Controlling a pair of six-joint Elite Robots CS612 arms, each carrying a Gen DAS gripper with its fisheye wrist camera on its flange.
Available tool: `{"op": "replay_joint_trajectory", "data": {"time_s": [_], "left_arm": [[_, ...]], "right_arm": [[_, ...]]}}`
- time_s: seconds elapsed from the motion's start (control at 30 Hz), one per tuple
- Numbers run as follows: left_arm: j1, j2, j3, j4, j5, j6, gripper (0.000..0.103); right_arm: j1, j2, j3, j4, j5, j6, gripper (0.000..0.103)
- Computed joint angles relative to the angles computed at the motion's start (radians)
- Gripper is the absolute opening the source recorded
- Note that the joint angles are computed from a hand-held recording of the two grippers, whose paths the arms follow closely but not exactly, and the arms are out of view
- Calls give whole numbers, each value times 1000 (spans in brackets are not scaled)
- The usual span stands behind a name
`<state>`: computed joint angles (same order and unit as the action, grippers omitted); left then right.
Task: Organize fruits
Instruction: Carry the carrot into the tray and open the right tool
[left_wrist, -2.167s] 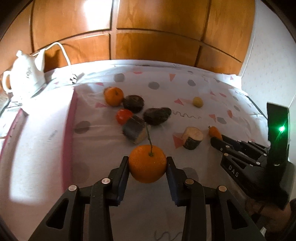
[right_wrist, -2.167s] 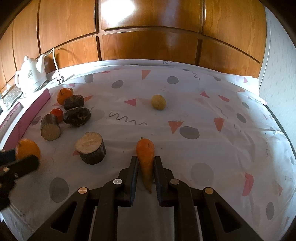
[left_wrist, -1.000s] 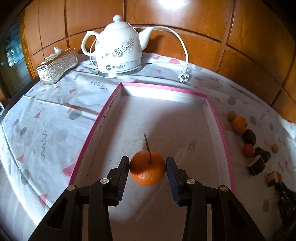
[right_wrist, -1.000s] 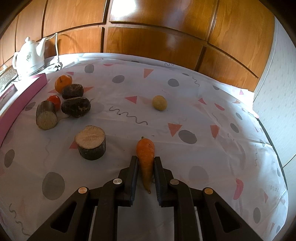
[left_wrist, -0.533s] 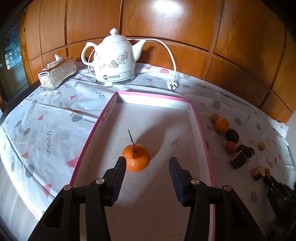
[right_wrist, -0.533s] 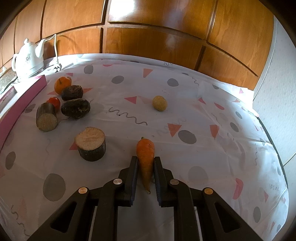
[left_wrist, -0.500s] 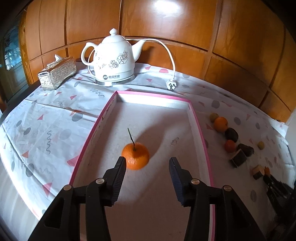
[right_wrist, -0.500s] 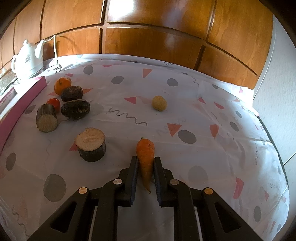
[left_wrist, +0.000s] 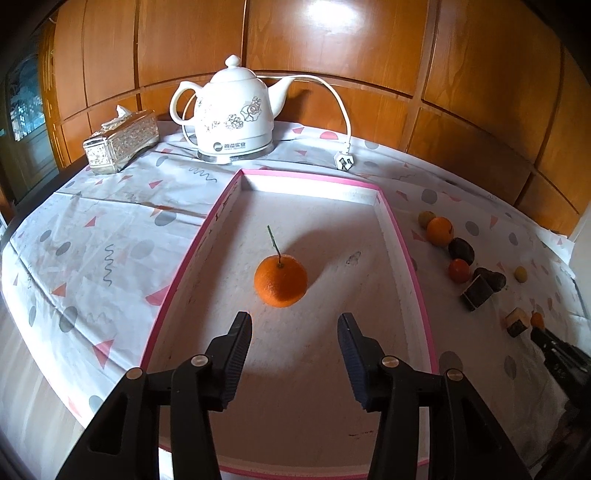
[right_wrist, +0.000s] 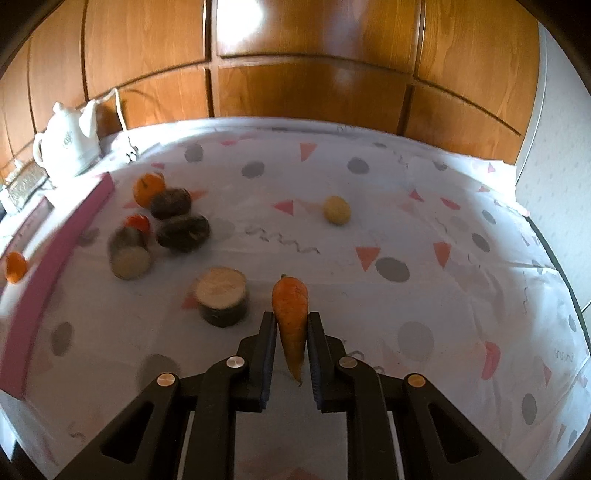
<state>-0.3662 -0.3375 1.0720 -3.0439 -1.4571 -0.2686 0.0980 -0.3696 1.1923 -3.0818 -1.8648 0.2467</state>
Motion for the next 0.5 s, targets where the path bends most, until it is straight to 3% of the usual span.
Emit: {"op": "replay_joint_trajectory", "data": {"time_s": [0.2, 0.5], "left_arm": [[2, -3, 11, -14, 9, -11, 52], [8, -3, 17, -21, 30, -33, 57]], "right_arm": [[21, -9, -9, -68, 98, -69, 16], [45, 18, -120, 11, 382, -108, 16]]}}
